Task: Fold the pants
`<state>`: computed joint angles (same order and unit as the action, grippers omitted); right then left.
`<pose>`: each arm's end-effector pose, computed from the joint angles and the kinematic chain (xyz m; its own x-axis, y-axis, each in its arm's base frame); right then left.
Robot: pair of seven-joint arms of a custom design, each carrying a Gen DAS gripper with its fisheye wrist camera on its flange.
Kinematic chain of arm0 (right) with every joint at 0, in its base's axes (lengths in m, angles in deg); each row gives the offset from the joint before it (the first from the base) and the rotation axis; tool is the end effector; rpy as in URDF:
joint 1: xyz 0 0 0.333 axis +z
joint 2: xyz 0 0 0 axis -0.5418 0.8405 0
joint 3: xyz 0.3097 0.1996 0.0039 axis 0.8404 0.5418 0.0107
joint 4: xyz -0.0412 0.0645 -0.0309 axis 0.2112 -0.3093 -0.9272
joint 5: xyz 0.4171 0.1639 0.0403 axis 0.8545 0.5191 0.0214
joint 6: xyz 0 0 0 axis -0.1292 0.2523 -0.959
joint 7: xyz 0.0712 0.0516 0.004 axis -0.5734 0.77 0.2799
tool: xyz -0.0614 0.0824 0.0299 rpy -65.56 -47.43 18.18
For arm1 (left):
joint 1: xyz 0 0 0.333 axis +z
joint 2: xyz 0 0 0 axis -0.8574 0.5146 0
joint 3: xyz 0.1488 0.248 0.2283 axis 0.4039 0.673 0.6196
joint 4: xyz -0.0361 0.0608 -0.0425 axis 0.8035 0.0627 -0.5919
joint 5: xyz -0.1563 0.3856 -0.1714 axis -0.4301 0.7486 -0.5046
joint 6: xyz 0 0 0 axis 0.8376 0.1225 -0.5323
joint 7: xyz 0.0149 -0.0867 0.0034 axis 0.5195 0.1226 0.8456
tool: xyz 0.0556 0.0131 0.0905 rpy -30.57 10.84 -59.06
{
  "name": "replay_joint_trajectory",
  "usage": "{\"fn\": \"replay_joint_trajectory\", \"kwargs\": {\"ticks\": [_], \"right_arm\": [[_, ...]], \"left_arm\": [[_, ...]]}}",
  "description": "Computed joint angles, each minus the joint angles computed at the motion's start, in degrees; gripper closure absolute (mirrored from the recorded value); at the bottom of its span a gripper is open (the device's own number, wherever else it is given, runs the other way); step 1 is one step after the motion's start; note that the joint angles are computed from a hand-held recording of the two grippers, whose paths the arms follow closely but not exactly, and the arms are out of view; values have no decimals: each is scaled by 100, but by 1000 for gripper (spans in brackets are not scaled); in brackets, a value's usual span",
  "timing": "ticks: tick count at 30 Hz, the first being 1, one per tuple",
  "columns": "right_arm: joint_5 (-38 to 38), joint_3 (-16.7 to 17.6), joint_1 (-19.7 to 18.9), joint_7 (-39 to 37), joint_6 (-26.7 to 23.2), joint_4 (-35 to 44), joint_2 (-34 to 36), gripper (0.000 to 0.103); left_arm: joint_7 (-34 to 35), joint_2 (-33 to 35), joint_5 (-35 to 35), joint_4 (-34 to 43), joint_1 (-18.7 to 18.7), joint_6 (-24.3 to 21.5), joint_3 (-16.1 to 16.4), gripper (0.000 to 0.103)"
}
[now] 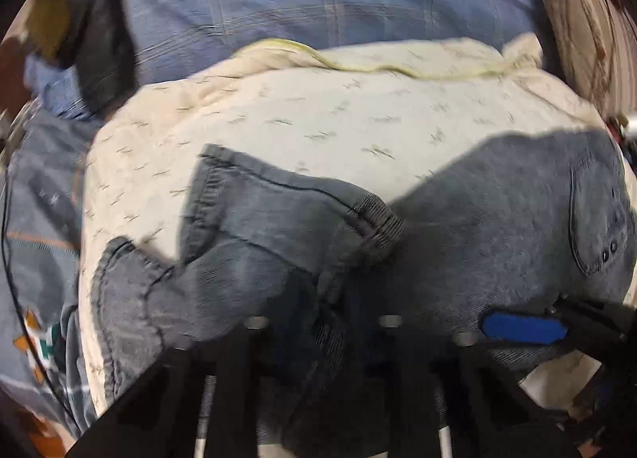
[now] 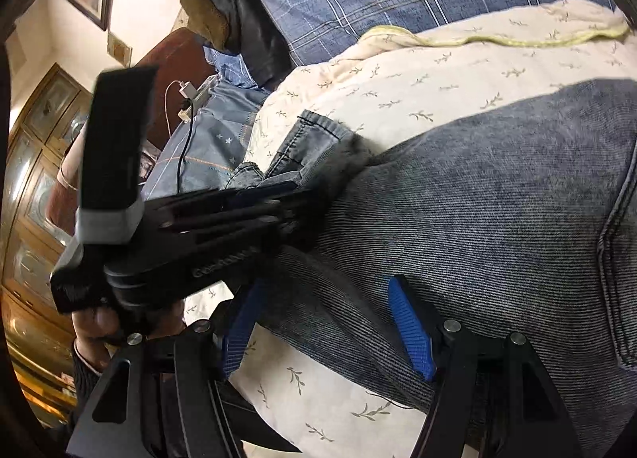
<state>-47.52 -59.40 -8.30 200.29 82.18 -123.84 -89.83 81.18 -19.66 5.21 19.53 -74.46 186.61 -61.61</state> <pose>0.5279 0.3565 0.5267 -0.1634 -0.8091 -0.5644 -0.7681 0.4634 -0.4419 0.7666 -0.3490 0.5509 -0.6436 -0.7650 -0.0236 -0.6529 0.5649 -0.5046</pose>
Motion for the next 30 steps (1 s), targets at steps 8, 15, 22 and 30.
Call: {"fn": "replay_joint_trajectory", "kwargs": {"ticks": [8,15,22,30], "right_arm": [[279,40,101,-991,-385,828,510,36],[393,-48,402,-1563,-1180,1830,1309,36],[-171,-284,665,-901,-1464,1854,1316,48],[-280,-214,697,-1111,-2164,2271,1475,97]], "left_arm": [[41,-905,-4722,-1494,2001,1636,-1176,92],[-2194,-1224,-4240,-2344,1633,1627,-182,95],[-2754,-1054,-3321,-2029,1416,1324,-30,62],[-3949,-1103,-1606,-2025,963,1533,318,103]]}}
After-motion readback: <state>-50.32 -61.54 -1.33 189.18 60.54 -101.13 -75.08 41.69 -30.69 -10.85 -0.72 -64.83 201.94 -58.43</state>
